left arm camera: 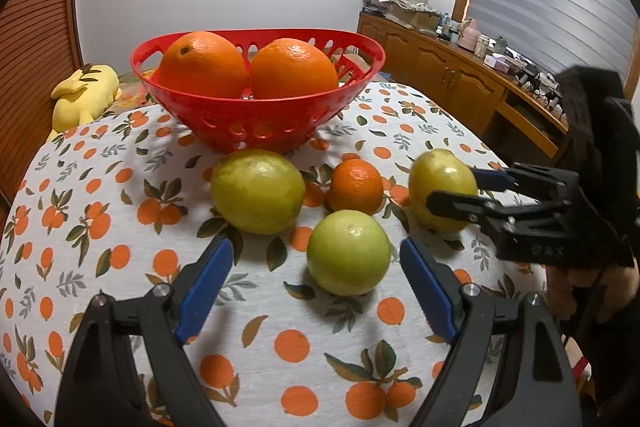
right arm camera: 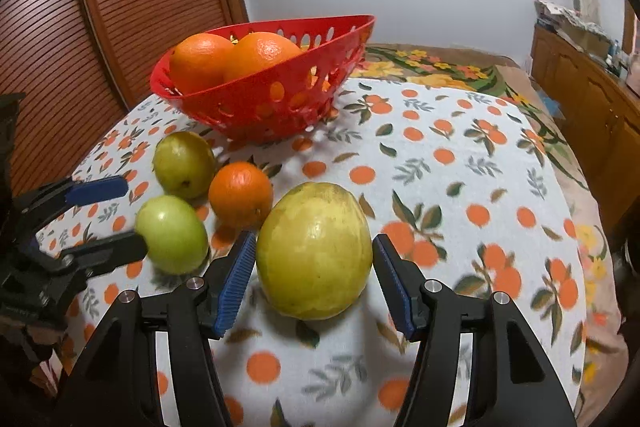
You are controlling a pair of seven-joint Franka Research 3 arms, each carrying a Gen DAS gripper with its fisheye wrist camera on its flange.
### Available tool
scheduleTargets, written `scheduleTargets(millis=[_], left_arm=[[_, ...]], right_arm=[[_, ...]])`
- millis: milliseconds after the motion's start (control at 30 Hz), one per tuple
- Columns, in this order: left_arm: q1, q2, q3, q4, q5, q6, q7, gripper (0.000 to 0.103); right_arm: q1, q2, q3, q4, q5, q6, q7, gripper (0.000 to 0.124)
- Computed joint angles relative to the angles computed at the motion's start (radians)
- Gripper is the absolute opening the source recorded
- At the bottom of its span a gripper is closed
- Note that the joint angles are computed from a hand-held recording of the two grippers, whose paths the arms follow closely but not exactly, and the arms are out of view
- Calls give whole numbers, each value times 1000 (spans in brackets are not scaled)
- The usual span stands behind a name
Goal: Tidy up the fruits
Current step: 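Withdraw both open tools toward the green apple and yellow-green pear, then grasp the green apple with the left tool while the right tool grasps the yellow-green pear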
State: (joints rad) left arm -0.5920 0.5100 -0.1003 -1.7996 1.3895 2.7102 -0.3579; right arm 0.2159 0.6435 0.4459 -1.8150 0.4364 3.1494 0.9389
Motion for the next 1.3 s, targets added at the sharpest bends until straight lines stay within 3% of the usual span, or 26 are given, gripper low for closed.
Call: scheduleTargets(millis=[267,467,600,933,1033,1067,1300], left_arm=[[1,33,6,32,-29,30,28,86],[-10,53,20,57,-55,44,58,85],[-17,64,28,68,-74,48,76,76],[-30,88,42,88,-144,47,144,73],[-32,93,47,90,-155,56,156,61],[-34,93,56,89,-140,81,138,52],[-45,82,70,73,-104,99,91,51]], right_arm=[[-128,-5,137,-94,-16,98,-5,62],[-173,15,181,-117,-92,148,50,62],[-207,26,208,-124,-143,150,93,62],[-183,17,167,-127,-235,150,186,62],[-168,13,149,-123,-248,145,201,62],[-160,13,142,-119,-251,143,205,62],[-136,16,119,-96,-248,112,208,62]])
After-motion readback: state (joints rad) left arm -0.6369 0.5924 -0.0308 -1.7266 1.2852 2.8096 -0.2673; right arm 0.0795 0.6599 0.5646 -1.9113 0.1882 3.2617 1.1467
